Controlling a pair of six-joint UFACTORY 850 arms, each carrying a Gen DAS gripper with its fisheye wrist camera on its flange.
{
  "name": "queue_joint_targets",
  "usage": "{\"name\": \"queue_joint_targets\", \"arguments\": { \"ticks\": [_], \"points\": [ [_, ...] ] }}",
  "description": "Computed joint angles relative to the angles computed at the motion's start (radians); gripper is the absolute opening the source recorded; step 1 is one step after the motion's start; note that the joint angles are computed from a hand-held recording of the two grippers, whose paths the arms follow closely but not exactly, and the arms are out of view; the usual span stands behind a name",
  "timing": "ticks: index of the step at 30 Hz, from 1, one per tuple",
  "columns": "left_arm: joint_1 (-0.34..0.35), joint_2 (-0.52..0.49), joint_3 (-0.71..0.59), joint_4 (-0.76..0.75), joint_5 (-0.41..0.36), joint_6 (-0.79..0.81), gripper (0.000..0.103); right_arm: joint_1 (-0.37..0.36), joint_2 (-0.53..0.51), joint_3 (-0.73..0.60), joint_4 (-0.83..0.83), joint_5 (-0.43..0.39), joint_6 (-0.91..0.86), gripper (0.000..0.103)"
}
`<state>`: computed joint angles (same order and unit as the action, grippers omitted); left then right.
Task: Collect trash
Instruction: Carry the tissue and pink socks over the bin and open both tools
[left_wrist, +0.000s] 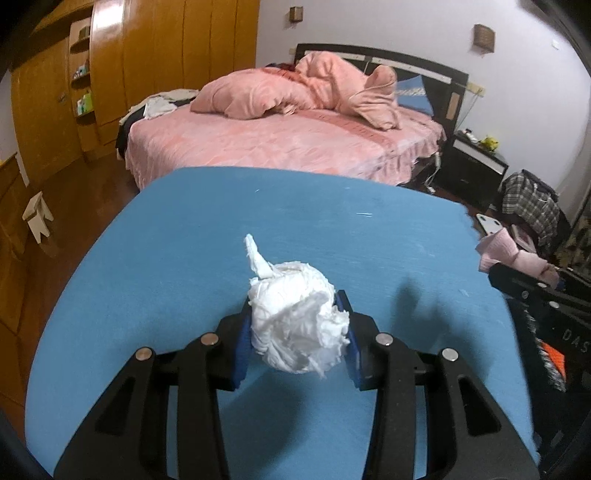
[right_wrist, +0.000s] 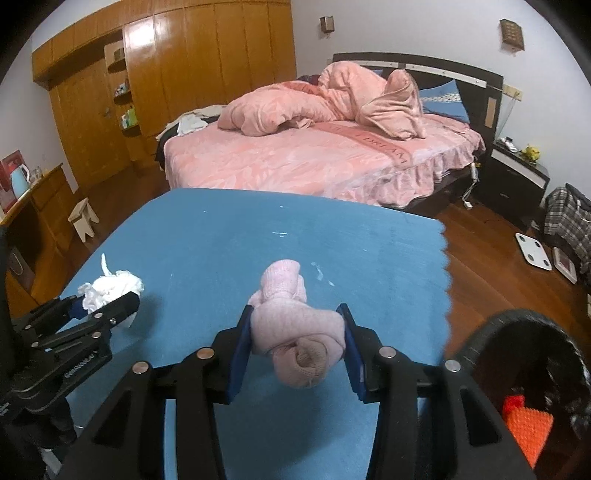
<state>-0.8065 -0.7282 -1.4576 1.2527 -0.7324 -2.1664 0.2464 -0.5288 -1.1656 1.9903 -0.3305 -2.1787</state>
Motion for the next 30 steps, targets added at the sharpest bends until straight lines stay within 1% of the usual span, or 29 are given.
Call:
{"name": "queue_joint_targets", "arguments": {
  "ticks": [7,11,16,22,30],
  "points": [
    [-0.088,0.008,-0.035,0.027,-0.062,-0.022,0.040,-0.068,0.108,0.140,0.071,-0.064,-0.086,0.044],
    [-0.126,0.001,-0.070,0.050,-0.092,-0.024,0.040,-0.107,0.182,0.226,0.125,-0.108,-0.168,0.044],
    [-0.167,-0.019,-0.127,0.060,-0.126,0.006,0.040,-0.152,0.261,0.308,0.151,-0.153,-0.222,0.044],
    [-0.212,-0.032,-0.170,0.073,-0.146,0.035,0.040,-0.200,0.336,0.374,0.149,-0.187,-0.232,0.044],
    [-0.250,-0.055,-0.240,0.115,-0.172,0.070,0.040,-0.292,0.408,0.419,0.107,-0.241,-0.188,0.045]
  ]
}}
